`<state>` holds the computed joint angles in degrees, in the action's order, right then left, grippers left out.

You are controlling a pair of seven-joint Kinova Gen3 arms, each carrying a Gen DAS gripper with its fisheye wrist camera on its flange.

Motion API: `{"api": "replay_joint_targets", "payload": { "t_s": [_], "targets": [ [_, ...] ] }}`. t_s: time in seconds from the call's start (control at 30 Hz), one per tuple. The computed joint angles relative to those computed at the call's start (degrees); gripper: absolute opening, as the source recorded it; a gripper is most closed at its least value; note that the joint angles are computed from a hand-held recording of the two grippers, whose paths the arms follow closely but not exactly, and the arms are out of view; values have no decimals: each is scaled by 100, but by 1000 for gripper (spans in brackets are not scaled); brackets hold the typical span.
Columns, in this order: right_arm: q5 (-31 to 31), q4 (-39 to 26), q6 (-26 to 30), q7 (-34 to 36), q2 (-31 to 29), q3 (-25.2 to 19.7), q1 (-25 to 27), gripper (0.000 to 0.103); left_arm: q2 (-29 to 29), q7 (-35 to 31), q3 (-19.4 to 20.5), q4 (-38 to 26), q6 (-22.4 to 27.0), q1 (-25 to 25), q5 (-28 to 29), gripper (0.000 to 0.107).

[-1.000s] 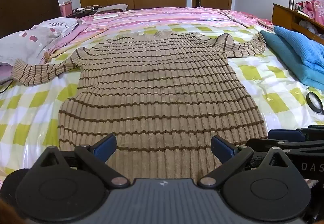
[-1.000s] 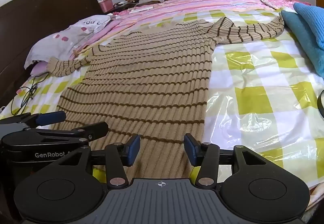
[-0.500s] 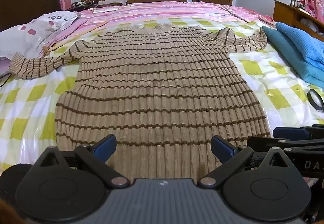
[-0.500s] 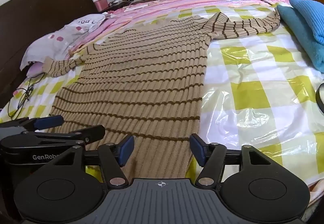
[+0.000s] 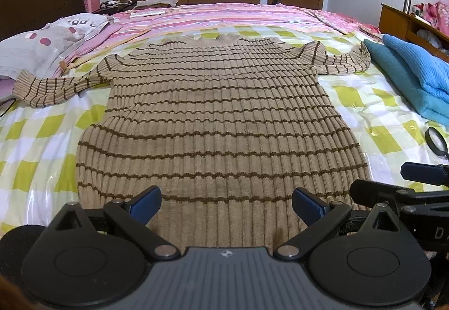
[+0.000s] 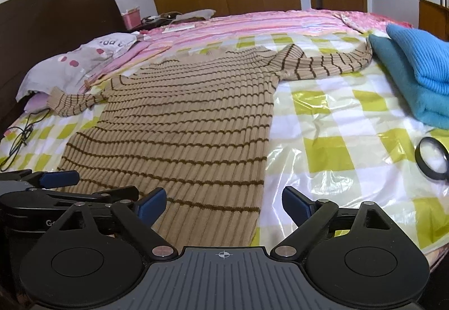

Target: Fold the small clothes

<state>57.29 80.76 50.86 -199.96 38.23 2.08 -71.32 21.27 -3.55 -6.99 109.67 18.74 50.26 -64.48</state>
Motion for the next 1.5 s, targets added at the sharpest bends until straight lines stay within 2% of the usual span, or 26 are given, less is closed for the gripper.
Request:
{"api": "replay_joint_targets", "payload": {
  "t_s": [0.3,0.9,1.1,1.17,1.33,1.43,1.5],
  "targets": [
    [-362,-226,153,470,87,-58,77,92,-8,-62,-42,12,-87,-24,134,103],
    [-472,-218,231,336,80,59,15,88,-13,-116,-178,23,-161,64,259,103],
    [-520,-274,271,458,98,7,65,83,-7,-242,-206,13,-198,59,405,103],
    [-533,-289,298,461,106,15,56,78,-3,-310,-211,7,-196,65,463,103],
    [-522,-241,268,328,87,34,42,76,6,-412,-265,-5,-215,102,580,103],
    [-387,-57,163,-95,16,114,-51,79,10,-479,-312,-4,-250,123,651,103],
    [-317,-62,295,-206,30,115,-105,79,13,-496,-367,-1,-287,159,684,103]
  ]
}}
